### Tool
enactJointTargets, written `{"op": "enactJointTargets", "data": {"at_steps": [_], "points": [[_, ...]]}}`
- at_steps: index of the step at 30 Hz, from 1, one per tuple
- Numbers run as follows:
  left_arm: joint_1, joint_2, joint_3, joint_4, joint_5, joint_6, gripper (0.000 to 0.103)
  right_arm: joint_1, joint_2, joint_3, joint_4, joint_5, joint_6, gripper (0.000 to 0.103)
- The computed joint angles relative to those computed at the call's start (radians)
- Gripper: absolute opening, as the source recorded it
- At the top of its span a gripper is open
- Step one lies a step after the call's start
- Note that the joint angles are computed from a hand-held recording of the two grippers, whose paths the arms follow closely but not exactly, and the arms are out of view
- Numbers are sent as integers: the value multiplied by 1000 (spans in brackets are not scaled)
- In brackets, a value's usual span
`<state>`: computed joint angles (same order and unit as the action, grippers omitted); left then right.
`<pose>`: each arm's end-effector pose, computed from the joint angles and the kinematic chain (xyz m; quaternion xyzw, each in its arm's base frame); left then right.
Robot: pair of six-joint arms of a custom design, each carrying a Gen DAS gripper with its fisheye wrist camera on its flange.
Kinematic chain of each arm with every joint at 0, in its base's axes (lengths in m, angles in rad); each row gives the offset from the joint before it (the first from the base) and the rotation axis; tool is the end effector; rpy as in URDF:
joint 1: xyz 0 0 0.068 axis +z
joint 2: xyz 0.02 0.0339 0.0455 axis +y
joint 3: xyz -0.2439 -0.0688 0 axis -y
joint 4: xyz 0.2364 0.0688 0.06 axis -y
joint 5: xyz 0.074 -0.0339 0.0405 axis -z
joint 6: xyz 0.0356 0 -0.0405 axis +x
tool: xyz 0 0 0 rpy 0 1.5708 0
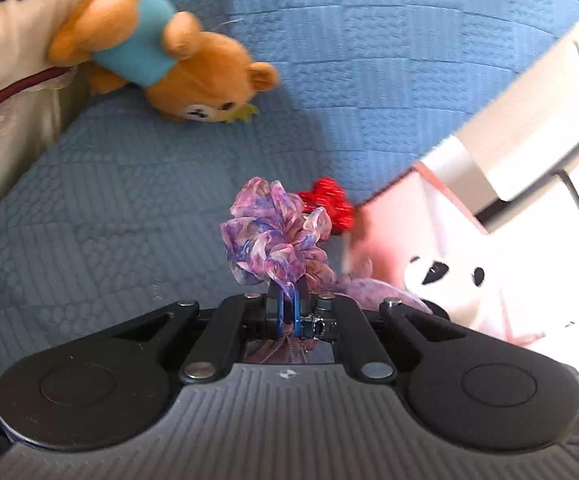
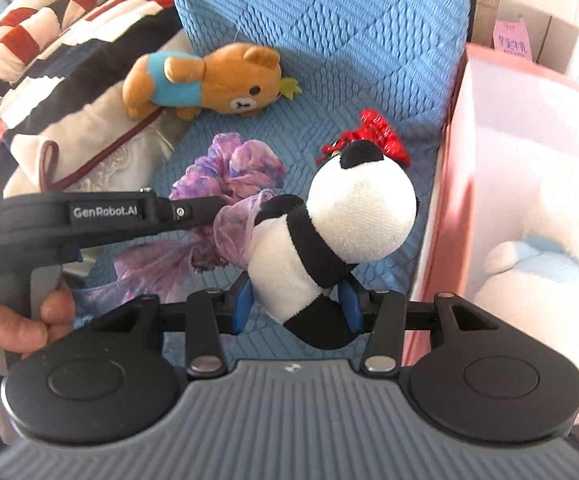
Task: Organize objects
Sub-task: 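Carry the panda and scrunchie with both grippers toward the pink box, then lower panda and scrunchie into the box and open both grippers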
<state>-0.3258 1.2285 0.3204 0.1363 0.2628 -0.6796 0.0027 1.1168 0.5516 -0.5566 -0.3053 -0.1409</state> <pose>0.1946 -0.0755 0.1182 -0.1106 0.9080 -0.2916 0.2797 0.1916 0.0112 0.1595 -0.1029 0.9587 0.1327 0.2297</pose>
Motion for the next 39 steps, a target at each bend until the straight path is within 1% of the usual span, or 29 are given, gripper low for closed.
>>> {"op": "enactJointTargets", "data": {"at_steps": [5,7,11,13,19,25,27,33,39], "points": [[-58,-100,34,-98,-13,-31,6,-73,-63,56,-120,-36,-95,49],[-77,-115,63,-132,-7,-41,6,-109,-76,81,-163,-52,-135,49],[-127,-137,145,-214,-48,-32,6,-196,-77,146,-246,-104,-209,49],[-144,-130,194,-247,-52,-30,6,-249,-75,180,-286,-129,-254,49],[-198,-71,351,-325,-72,-15,6,-395,-45,289,-389,-193,-373,49],[-257,-23,463,-374,-92,-25,6,-528,6,390,-481,-247,-496,49],[-273,-8,492,-379,-91,-24,6,-571,24,416,-503,-265,-535,49],[-342,73,595,-393,-129,-28,6,-686,78,480,-547,-307,-630,49],[-412,175,683,-386,-157,-36,6,-804,131,501,-565,-331,-725,49]]}}
